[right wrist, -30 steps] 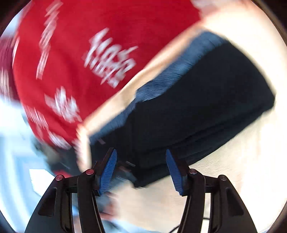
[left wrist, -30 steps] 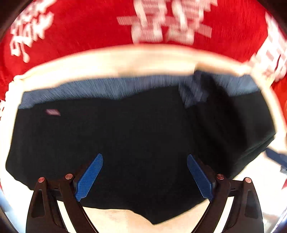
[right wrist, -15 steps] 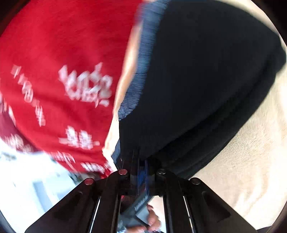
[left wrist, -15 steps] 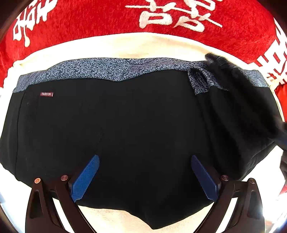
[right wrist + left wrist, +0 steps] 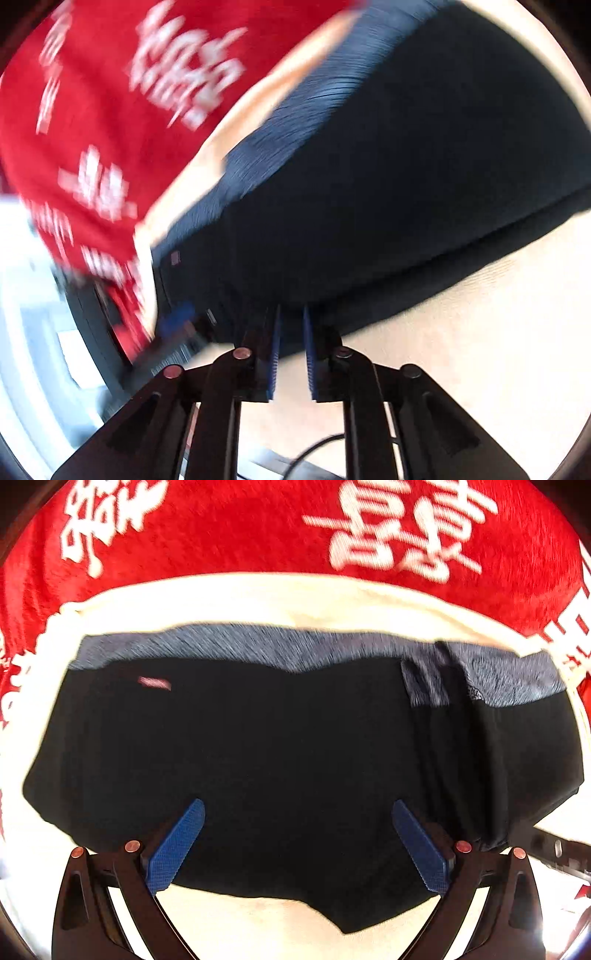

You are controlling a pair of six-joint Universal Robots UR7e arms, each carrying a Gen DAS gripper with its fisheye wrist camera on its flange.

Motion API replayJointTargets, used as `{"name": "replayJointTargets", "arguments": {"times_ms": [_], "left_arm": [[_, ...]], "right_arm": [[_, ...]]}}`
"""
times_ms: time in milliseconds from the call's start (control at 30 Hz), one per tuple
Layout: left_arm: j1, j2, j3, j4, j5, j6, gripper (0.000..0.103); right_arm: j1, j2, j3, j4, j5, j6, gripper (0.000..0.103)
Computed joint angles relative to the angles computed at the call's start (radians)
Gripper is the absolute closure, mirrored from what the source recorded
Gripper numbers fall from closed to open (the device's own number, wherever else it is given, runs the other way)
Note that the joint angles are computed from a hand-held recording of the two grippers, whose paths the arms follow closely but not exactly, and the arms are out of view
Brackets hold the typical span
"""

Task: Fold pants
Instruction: 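Lower the folded end onto the pants and open the right gripper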

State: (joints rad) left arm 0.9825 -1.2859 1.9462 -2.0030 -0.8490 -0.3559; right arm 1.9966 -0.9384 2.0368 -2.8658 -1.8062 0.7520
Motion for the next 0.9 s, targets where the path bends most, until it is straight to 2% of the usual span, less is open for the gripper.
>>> {"name": "replayJointTargets", "arguments": {"times_ms": [100, 167, 267, 367, 433, 533, 600, 633, 700, 733, 800, 867, 900], "left_arm": [[-0.025, 0.0, -0.027, -0.017, -0.008, 0.033, 0.001], [-0.044, 0.023, -0.05, -0.044, -0.032, 0.075, 0.001], [-0.074, 0.088, -0.081, -0.1, -0.093, 0.11, 0.001], [-0.111, 0.162, -0.084, -0.159, -0.148, 0.09, 0.001], [-0.112, 0.218, -0.096, -0.194, -0.17, 0.087, 0.001], [-0.128, 0.231, -0.06, -0.134, -0.122, 0.02, 0.001], [-0.104, 0.211, -0.048, -0.066, -0.136, -0.033, 0.001], [-0.086, 0.194, -0.035, -0.089, -0.168, -0.048, 0.0], [-0.077, 0.174, -0.031, -0.085, -0.175, -0.072, 0.0], [-0.08, 0.171, -0.035, -0.069, -0.172, -0.069, 0.0], [-0.088, 0.164, -0.044, -0.032, -0.159, -0.079, 0.0], [-0.102, 0.154, -0.053, 0.018, -0.138, -0.106, 0.0], [-0.109, 0.152, -0.056, 0.037, -0.124, -0.123, 0.0]], "right_arm": [[0.051, -0.068, -0.024, 0.082, -0.135, -0.084, 0.088], [0.047, -0.116, -0.027, 0.117, -0.231, -0.099, 0.087], [-0.01, -0.166, -0.032, 0.162, -0.274, -0.098, 0.086], [-0.058, -0.172, -0.061, 0.186, -0.309, -0.16, 0.086], [-0.082, -0.154, -0.086, 0.207, -0.308, -0.221, 0.086], [-0.123, -0.141, -0.091, 0.279, -0.245, -0.208, 0.083], [-0.145, -0.156, -0.039, 0.238, -0.204, -0.204, 0.083], [-0.145, -0.169, -0.012, 0.206, -0.196, -0.216, 0.083], [-0.139, -0.19, 0.011, 0.205, -0.182, -0.227, 0.083], [-0.132, -0.197, 0.014, 0.214, -0.176, -0.231, 0.078], [-0.112, -0.211, 0.014, 0.235, -0.169, -0.247, 0.061], [-0.084, -0.219, 0.003, 0.27, -0.18, -0.266, 0.034], [-0.07, -0.218, -0.006, 0.293, -0.196, -0.273, 0.03]]}}
